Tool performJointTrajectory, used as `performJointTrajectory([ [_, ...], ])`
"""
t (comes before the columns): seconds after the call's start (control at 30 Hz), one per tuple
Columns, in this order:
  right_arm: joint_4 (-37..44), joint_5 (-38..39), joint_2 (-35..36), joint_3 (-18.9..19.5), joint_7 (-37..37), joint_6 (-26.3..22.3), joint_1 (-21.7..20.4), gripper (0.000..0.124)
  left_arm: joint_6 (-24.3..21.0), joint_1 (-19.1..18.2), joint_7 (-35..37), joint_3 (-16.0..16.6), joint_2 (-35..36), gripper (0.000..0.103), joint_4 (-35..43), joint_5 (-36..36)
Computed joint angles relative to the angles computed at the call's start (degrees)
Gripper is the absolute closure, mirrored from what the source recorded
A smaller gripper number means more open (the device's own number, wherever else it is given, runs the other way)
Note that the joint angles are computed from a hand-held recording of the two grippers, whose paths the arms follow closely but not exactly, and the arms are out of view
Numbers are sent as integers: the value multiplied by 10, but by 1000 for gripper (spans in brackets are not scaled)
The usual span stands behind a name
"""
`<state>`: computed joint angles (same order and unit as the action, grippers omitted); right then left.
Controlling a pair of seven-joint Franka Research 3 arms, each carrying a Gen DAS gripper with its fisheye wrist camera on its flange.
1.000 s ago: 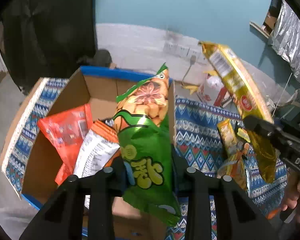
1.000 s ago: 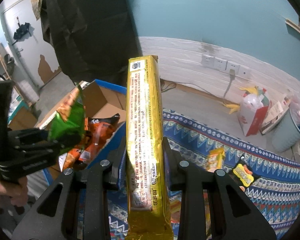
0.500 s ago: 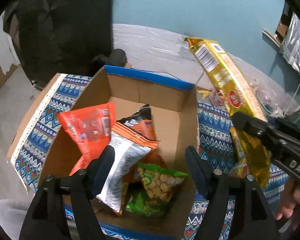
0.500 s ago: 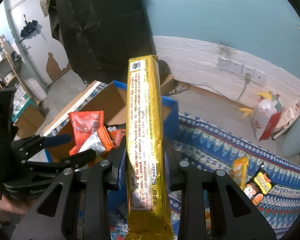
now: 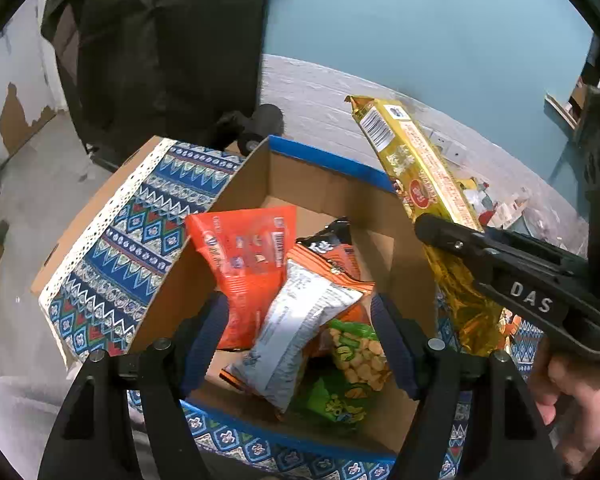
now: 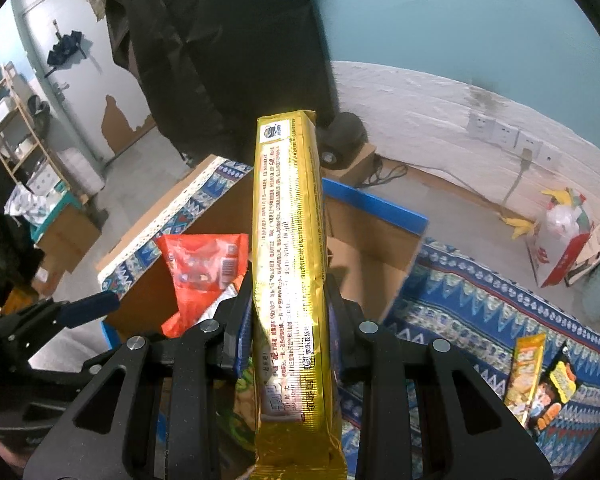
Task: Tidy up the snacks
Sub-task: 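Move both tools back from the box toward the remaining snacks on the cloth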
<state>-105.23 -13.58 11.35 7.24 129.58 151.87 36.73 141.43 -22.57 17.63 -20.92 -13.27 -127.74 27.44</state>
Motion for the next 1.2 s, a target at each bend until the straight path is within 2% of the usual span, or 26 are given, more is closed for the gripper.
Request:
performJointTrajectory([
  [0.3, 51, 21, 46, -1, -26, -16, 11, 94, 9, 6, -6, 5, -18, 28, -21, -10],
  [0.4, 55, 41, 49, 1, -39, -16, 12, 86, 14, 7, -4, 4, -19, 27, -22, -10],
  [0.5, 49, 20, 41, -11, -20, -18, 23, 75, 17, 7, -2, 2, -17, 24, -18, -10],
  [0.63, 27, 5, 19, -14, 1, -17, 22, 62, 15, 3, 5, -2, -6, 24, -6, -7],
  [0.73, 5, -7, -3, -13, 15, -19, 15, 56, 12, -2, 9, -4, 3, 24, 4, -7],
  [1.07, -81, -26, -87, 12, 44, -37, -29, 50, 7, -26, 33, -10, 49, 22, 53, -7],
  [1.2, -126, -26, -130, 25, 54, -51, -52, 49, 16, -40, 53, -8, 76, 22, 74, -29],
])
